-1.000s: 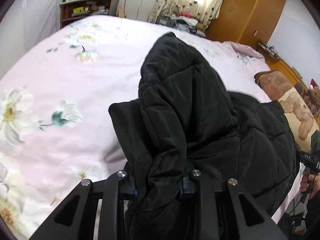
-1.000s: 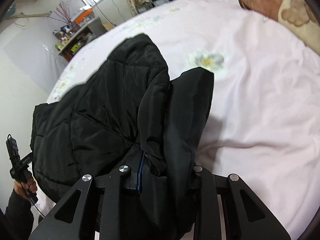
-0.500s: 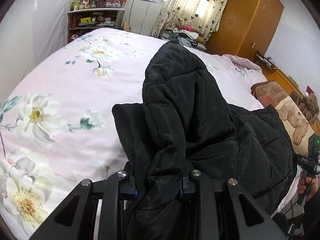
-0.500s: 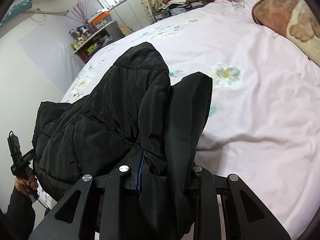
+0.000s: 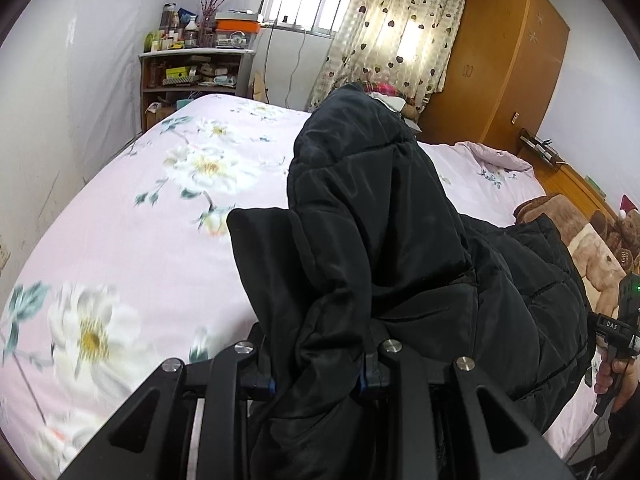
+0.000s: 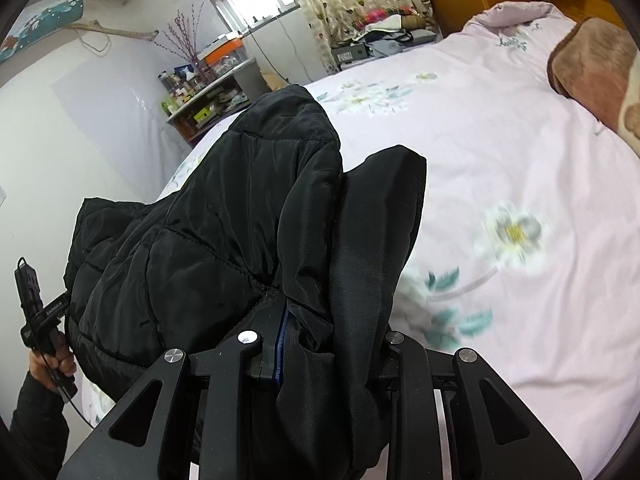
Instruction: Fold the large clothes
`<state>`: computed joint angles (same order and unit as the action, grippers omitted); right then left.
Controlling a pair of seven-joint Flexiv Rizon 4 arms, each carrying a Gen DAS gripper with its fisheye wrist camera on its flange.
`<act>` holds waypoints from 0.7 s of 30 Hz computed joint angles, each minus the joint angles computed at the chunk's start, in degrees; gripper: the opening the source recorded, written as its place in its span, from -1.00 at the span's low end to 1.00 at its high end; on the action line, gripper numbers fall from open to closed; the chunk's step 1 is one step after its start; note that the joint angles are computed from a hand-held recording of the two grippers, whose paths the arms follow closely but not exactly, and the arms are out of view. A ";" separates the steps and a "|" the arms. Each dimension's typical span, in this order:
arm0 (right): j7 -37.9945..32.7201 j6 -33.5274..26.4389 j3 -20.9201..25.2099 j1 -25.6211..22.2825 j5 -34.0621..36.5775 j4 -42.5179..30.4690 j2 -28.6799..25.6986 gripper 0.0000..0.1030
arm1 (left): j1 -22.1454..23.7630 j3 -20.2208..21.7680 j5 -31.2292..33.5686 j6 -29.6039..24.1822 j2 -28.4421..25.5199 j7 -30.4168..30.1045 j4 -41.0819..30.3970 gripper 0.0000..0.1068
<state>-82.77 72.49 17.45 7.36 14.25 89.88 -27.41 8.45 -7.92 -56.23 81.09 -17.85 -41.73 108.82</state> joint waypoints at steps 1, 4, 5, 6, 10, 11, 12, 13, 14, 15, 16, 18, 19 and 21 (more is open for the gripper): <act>0.39 -0.40 -0.32 0.25 -0.33 -1.03 -0.51 -0.49 | -0.02 0.19 0.78 -0.36 -0.91 -0.42 -1.26 -0.48; 1.63 -1.84 -1.55 0.65 -1.65 -5.05 -2.88 -0.49 | -0.08 0.52 4.65 -1.72 -4.34 -3.50 -6.08 -0.48; 1.98 -2.36 -1.92 0.65 -2.09 -6.61 -3.83 -0.49 | 0.24 0.19 5.41 -2.07 -5.44 -4.18 -7.54 -0.48; 2.20 -2.96 -2.18 0.49 -2.44 -8.42 -5.02 -0.49 | 0.51 -0.26 6.18 -2.23 -6.79 -4.70 -9.19 -0.48; 3.18 -4.95 -2.97 0.12 -3.52 -14.09 -9.28 -0.48 | 1.18 -1.57 9.88 -2.81 -12.24 -7.61 -14.73 -0.47; 3.24 -5.35 -3.10 0.06 -3.84 -15.07 -10.17 -0.48 | 1.21 -1.53 11.10 -3.10 -13.41 -8.62 -15.74 -0.47; 3.26 -5.95 -3.11 -0.10 -4.01 -16.45 -11.54 -0.47 | 1.19 -1.41 12.35 -3.63 -15.11 -9.91 -17.08 -0.47; 3.32 -6.42 -3.10 -0.19 -4.13 -17.47 -12.59 -0.47 | 1.17 -1.26 13.62 -4.08 -16.53 -11.14 -18.16 -0.47; 3.58 -7.15 -3.28 -0.20 -4.36 -18.83 -14.14 -0.46 | 1.21 -1.18 14.85 -4.27 -17.67 -12.07 -18.79 -0.46; 4.04 -7.78 -3.47 -0.19 -4.45 -19.84 -15.51 -0.44 | 0.62 0.02 16.81 -5.29 -19.42 -14.08 -19.85 -0.45; 4.99 -8.57 -3.76 -0.15 -4.41 -20.85 -17.01 -0.42 | -1.19 2.87 17.29 -7.00 -20.88 -15.84 -21.10 -0.43; 7.72 -11.49 -4.58 -0.03 -4.55 -22.42 -19.56 -0.30 | -0.76 3.82 21.79 -7.67 -23.09 -22.14 -21.06 -0.34; 9.34 -12.62 -4.89 -0.09 -4.30 -22.53 -20.52 -0.24 | 0.99 1.50 20.12 -6.48 -23.27 -21.29 -19.73 -0.25; 8.89 -10.23 -3.57 -1.25 -2.62 -21.16 -21.12 -0.02 | 5.68 -5.02 16.76 -3.11 -22.95 -18.70 -16.59 -0.13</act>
<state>-73.88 62.26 13.88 6.10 11.63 68.72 -48.53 14.13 -12.94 -39.47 77.98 -40.80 -60.43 92.22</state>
